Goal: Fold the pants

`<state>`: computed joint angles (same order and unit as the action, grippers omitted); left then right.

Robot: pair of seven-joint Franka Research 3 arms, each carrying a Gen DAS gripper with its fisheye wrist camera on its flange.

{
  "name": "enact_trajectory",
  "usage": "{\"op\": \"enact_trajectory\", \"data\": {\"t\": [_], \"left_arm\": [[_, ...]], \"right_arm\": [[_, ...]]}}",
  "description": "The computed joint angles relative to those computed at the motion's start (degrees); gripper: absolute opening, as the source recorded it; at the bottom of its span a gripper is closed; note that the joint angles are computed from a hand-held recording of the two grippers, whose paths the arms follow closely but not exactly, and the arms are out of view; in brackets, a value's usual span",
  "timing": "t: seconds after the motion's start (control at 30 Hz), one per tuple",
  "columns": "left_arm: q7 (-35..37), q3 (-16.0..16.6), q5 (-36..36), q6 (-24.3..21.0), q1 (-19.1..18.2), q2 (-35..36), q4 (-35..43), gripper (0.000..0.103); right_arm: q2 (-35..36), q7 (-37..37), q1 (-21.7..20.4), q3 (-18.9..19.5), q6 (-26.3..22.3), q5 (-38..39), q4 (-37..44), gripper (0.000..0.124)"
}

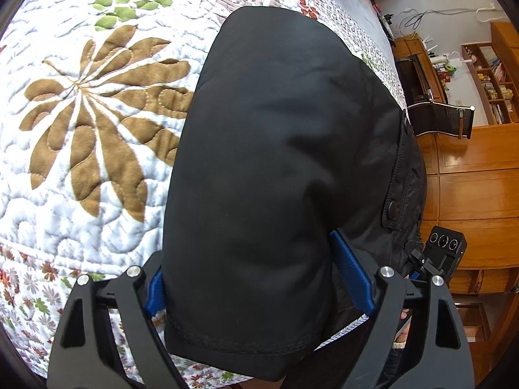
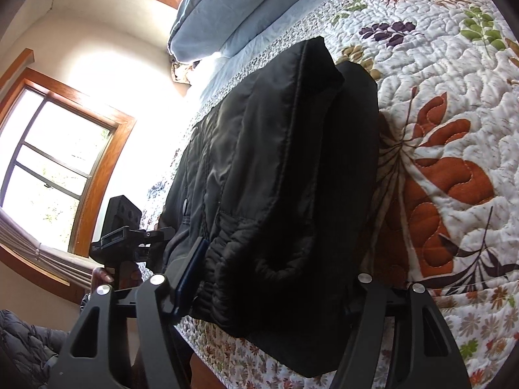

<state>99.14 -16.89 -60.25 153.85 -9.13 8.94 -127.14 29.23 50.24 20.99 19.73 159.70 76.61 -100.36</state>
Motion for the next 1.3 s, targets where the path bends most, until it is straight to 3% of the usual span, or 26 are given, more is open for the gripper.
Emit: {"op": "enact_trajectory", "data": {"t": [0.4,0.77,1.07,1.3], "left_arm": [[4.74,3.27,-8.27,2.25,-0.8,-8.18,-9.7,0.08],[5.29,7.05,-10.25,4.11,-1.86,-12.24,-14.24,0.079],[7.28,7.99,-12.04,4.49,0.11,-9.99,-11.83,0.08],[7.28,7.63,-9.41,4.91,2.02,-7.4,-8.69,0.08]], "right_arm": [[5.6,15.83,5.77,-1.7,-1.65,-20.1,9.25,0.064],[12.27,22.79,6.39,0.03,-4.15,-29.52,18.92,0.062],[21.85,32.95,10.2,-3.07,-10.3,-39.83,35.66,0.062],[31.76,39.46,11.85,-4.41,-16.51,-45.1,52.75,0.062]]}}
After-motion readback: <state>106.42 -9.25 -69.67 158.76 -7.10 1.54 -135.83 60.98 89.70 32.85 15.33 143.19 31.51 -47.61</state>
